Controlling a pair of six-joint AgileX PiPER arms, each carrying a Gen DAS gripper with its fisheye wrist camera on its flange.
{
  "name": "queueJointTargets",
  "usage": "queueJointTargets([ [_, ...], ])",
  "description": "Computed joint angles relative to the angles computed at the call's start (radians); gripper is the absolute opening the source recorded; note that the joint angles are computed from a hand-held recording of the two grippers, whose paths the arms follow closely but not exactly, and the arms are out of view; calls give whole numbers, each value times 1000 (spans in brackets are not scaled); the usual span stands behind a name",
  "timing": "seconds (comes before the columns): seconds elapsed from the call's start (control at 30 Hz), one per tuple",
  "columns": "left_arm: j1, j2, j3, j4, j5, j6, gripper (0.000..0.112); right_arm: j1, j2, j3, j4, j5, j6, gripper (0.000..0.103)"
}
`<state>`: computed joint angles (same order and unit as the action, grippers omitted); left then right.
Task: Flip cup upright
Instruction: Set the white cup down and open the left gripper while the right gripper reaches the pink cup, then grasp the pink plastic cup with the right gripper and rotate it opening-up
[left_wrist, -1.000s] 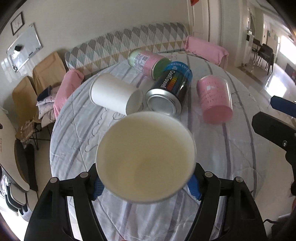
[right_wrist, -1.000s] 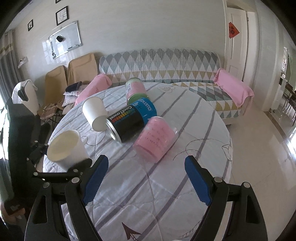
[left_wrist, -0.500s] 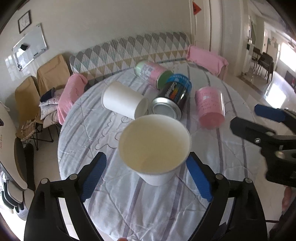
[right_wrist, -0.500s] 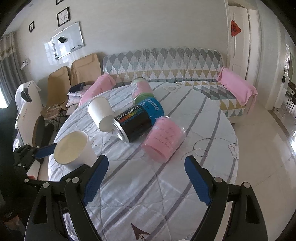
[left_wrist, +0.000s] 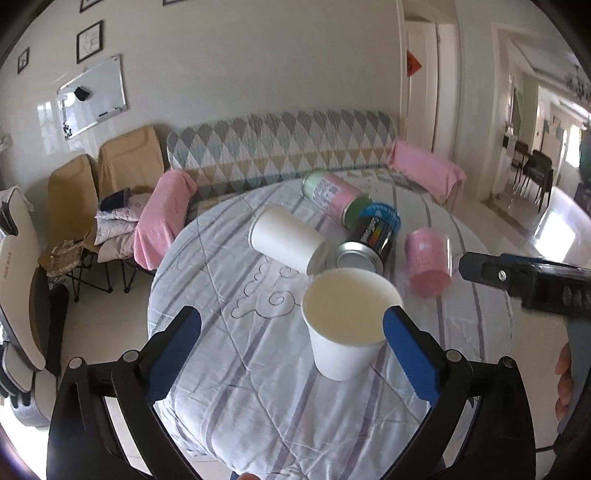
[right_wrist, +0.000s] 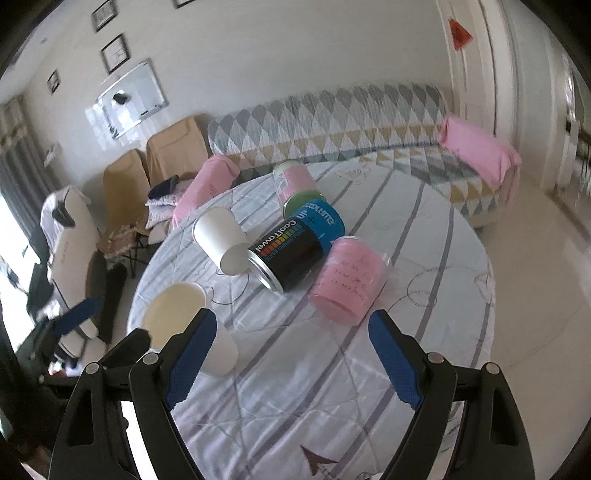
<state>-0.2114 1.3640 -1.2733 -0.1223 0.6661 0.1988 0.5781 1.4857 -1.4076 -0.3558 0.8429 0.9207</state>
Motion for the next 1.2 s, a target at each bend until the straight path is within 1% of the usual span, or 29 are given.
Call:
queueJointTargets([
  [0.07, 37, -8, 7, -83, -11, 53, 101, -47, 12, -17, 81, 10, -24, 86],
  [0.17, 73, 8, -11, -158, -8, 105, 101, -123, 29, -20, 216, 7, -67, 86],
  [0.23, 77, 21, -23, -161, -17, 98, 101, -168, 36, -1, 298, -20, -98, 86],
  [0.33, 88, 53, -59, -190, -17, 109, 103, -214, 69, -10, 382, -21, -137, 86],
  [0.47, 81, 100, -103, -164, -38, 77, 103, -254, 125, -48, 438, -13, -177, 86],
  [0.63, 76, 177, -182, -167, -32, 78, 103, -309, 198, -110, 505, 3, -235, 86],
  [0.7, 63, 223, -235, -153, -13, 66, 103, -332, 227, -128, 535, 7, -263, 86],
  [0.8, 58, 285, -311, -168, 28, 80, 103, -364, 266, -154, 585, 9, -310, 86],
  [0.97, 36, 386, -435, -110, 75, 32, 103, -392, 322, -193, 632, 17, -365, 86],
  [1.03, 35, 414, -470, -108, 100, 40, 103, -401, 331, -187, 647, 4, -384, 86],
  [1.13, 30, 469, -547, -109, 168, 45, 103, -402, 334, -173, 645, -20, -403, 86],
  [1.2, 26, 478, -554, -107, 174, 39, 103, -397, 335, -174, 630, -26, -412, 86],
])
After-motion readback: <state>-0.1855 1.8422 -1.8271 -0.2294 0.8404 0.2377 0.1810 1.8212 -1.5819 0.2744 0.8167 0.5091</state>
